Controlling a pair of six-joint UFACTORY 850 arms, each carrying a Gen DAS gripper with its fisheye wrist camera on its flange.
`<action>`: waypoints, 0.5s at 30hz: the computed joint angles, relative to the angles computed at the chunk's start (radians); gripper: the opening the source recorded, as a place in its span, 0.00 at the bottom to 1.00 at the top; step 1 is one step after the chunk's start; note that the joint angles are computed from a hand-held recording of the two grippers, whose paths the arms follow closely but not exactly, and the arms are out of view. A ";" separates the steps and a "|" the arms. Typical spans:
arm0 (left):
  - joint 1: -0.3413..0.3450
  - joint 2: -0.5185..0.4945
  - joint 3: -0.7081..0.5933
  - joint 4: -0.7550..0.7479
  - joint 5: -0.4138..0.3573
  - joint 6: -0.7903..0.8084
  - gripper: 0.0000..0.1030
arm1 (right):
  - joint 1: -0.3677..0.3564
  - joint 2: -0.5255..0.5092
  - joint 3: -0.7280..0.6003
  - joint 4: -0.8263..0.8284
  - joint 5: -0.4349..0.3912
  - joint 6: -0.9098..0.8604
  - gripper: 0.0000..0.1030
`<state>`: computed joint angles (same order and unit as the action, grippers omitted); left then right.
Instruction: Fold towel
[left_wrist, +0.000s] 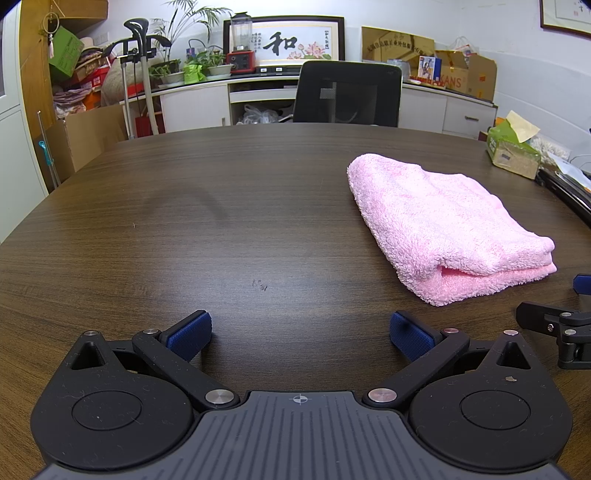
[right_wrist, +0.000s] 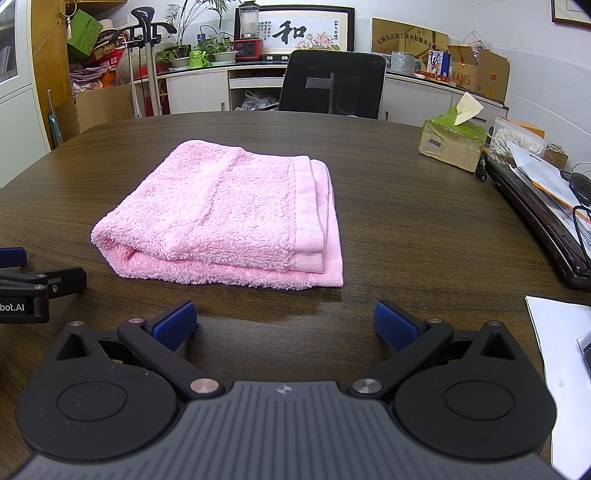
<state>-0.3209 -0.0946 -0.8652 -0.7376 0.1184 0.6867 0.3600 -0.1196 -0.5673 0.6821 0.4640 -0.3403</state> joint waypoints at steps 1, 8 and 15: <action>0.000 0.000 0.000 -0.001 0.000 0.001 1.00 | 0.000 -0.001 -0.001 0.001 0.000 -0.001 1.00; 0.000 -0.001 -0.001 0.003 0.000 -0.003 1.00 | 0.000 0.000 -0.001 -0.001 -0.001 -0.001 1.00; 0.017 -0.005 -0.006 0.149 -0.012 -0.132 1.00 | -0.009 0.005 0.002 -0.023 -0.006 0.007 1.00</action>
<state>-0.3041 -0.1000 -0.8708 -0.5881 0.1066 0.5550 0.3508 -0.1149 -0.5648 0.6592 0.4579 -0.3337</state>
